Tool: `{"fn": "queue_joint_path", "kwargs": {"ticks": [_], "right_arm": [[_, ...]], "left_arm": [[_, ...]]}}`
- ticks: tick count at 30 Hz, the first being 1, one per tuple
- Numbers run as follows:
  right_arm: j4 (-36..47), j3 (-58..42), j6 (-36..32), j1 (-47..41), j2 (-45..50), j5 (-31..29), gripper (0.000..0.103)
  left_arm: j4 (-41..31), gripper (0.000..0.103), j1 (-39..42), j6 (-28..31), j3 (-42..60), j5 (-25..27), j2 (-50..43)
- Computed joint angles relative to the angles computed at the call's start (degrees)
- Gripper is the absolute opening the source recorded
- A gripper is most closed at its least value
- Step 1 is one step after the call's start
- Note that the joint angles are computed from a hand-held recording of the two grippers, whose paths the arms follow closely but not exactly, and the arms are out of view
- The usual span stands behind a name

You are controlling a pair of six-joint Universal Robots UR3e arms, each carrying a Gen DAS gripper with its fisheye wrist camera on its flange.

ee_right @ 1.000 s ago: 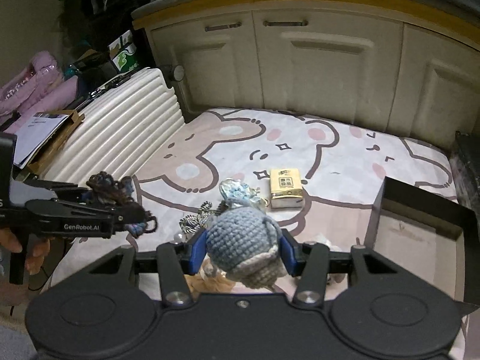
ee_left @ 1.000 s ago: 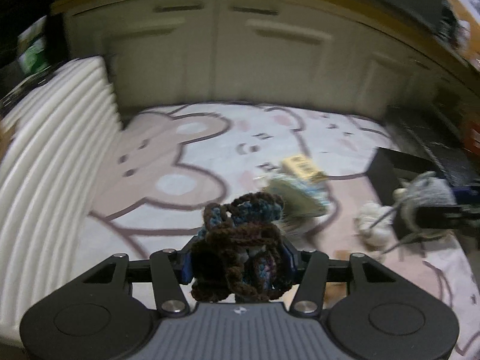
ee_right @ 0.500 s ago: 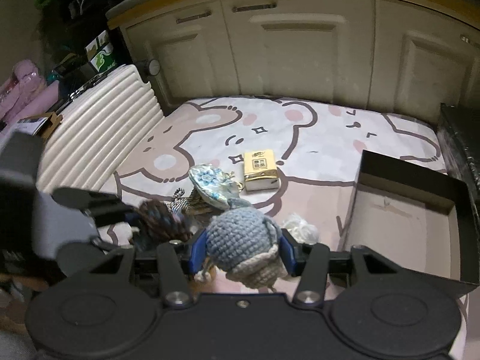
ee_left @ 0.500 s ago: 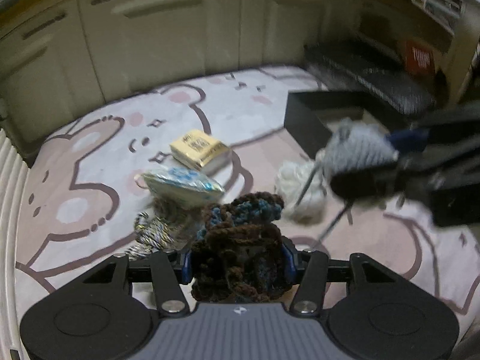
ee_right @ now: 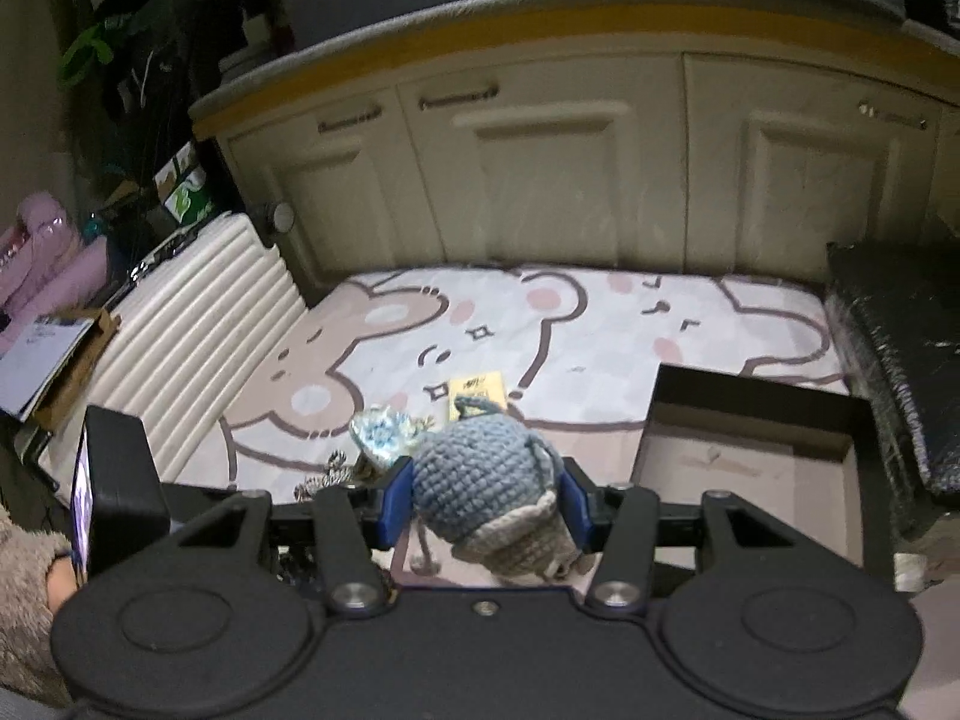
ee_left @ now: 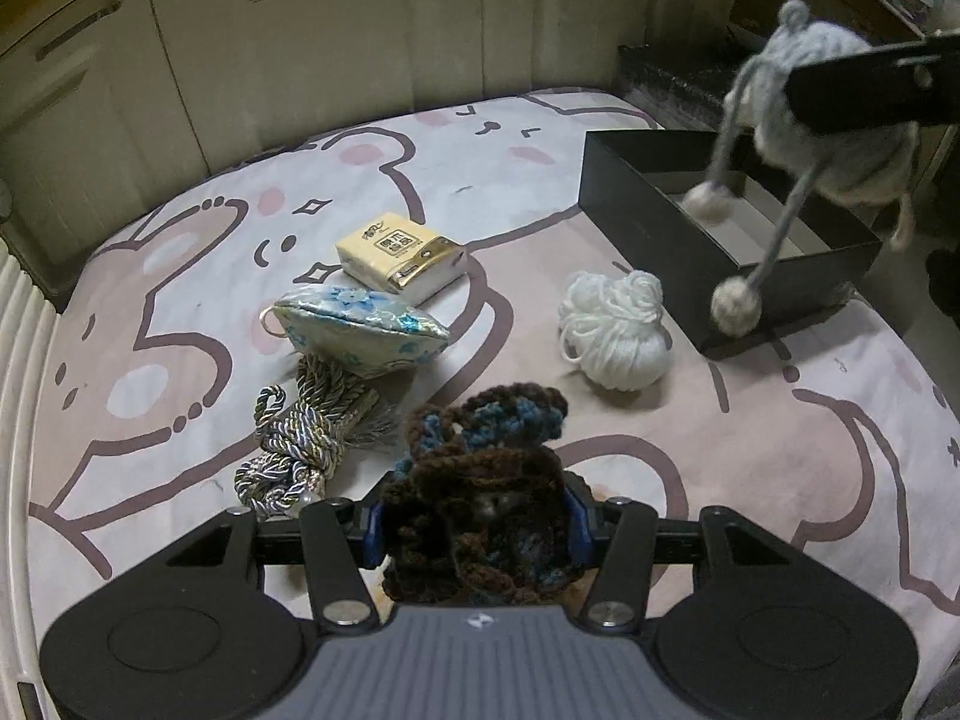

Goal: Organize objects
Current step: 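Lift the brown bundle with the left tool while the right tool carries the mouse toward the box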

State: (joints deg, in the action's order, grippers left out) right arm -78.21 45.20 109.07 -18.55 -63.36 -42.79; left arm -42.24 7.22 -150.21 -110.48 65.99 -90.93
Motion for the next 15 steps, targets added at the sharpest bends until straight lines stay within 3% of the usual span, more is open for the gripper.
{"fn": "queue_joint_path", "kwargs": {"ticks": [7,15], "right_arm": [[-0.2,-1.7,1.4,-0.9,0.5,-0.1,0.051],[0.6,-3.9,2.7,-2.0,1.0,0.8,0.051]], "left_arm": [[-4.0,0.054,3.7,-3.2,5.3,-4.3,3.6],[-11.4,0.054,4.6,-6.9,15.2,-4.3,5.3]]}}
